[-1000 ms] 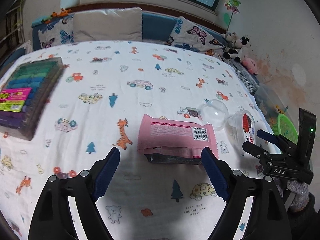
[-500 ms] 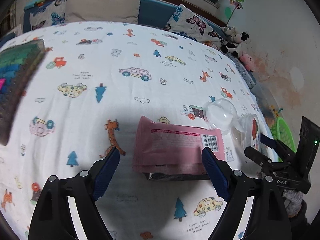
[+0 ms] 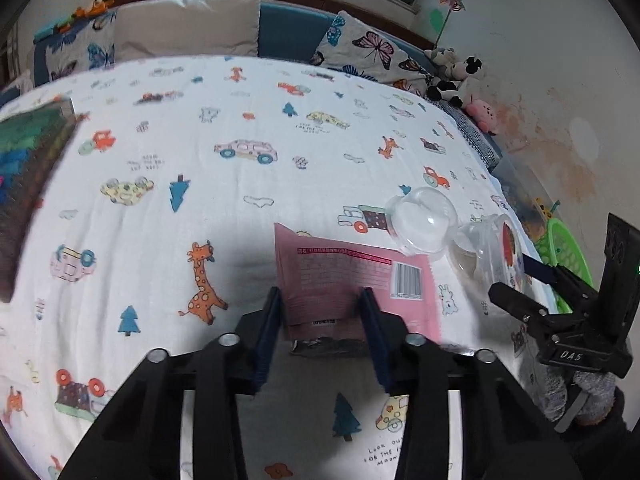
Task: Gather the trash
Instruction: 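Grasp the pink snack packet with the left gripper while the right grasps the strawberry yogurt tub, then carry the yogurt tub and pink packet over the green basket and open both grippers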
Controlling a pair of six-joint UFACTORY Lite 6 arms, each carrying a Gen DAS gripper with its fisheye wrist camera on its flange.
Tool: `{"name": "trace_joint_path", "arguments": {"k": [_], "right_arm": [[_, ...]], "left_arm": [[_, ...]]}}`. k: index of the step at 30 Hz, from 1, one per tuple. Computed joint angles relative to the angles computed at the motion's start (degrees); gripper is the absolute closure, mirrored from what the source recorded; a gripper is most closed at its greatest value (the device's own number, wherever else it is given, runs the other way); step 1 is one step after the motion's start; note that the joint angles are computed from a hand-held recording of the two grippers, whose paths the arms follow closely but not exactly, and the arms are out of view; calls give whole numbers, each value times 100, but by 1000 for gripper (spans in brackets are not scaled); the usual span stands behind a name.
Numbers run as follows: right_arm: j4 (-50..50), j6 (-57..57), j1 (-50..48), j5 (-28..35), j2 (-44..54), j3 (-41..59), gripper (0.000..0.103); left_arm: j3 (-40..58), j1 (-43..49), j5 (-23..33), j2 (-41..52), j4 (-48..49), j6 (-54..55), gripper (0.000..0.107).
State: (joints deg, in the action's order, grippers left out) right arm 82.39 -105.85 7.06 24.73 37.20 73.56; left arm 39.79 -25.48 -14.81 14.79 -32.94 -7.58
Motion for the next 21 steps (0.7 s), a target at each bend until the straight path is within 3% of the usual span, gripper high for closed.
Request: {"name": "trace_joint_path", "arguments": {"k": [4, 9, 21], "right_arm": [[140, -248, -181, 76, -297, -298, 11], [168, -457, -636, 337, -690, -681, 11], [-81, -510, -1919, 938, -1378, -1116, 11]], "left_arm": [[-187, -411, -165, -417, -1651, 1502, 80], [-348, -850, -392, -904, -3099, 2773, 81], [-144, -1527, -684, -1445, -4735, 4323, 84]]}}
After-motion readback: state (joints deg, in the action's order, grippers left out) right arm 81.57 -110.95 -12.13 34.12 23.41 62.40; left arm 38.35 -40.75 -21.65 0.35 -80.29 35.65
